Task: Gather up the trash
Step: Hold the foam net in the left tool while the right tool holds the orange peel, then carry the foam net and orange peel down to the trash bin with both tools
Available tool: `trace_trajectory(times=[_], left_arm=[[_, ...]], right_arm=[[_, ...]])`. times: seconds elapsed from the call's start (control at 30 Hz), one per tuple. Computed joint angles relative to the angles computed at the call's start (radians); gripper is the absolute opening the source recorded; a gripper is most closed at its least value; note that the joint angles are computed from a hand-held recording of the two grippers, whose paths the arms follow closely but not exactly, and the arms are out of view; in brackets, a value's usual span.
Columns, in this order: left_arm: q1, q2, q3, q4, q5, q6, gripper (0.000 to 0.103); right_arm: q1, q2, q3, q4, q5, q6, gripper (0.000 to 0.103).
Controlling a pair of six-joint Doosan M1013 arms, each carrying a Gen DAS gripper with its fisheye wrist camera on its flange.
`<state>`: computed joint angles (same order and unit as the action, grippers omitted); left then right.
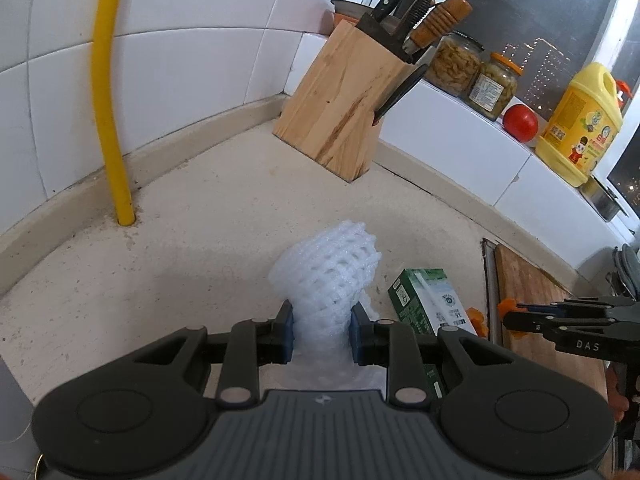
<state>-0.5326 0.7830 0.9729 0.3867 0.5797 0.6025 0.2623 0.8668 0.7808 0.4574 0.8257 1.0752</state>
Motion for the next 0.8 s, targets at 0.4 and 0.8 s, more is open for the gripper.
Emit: trace_trajectory(times=[0.4, 0.8], left_arm=[[-0.009, -0.033, 0.056, 0.082, -0.004, -0.095, 0.022], [-0.053, -0.197, 0.340, 0.354, 0.058, -0.510, 0.022]], right_arm=[[0.005, -0.005, 0.000, 0.099, 0.030, -0.090, 0.023], [0.070, -0.006, 0.017, 0.360, 0.195, -0.333, 0.023]])
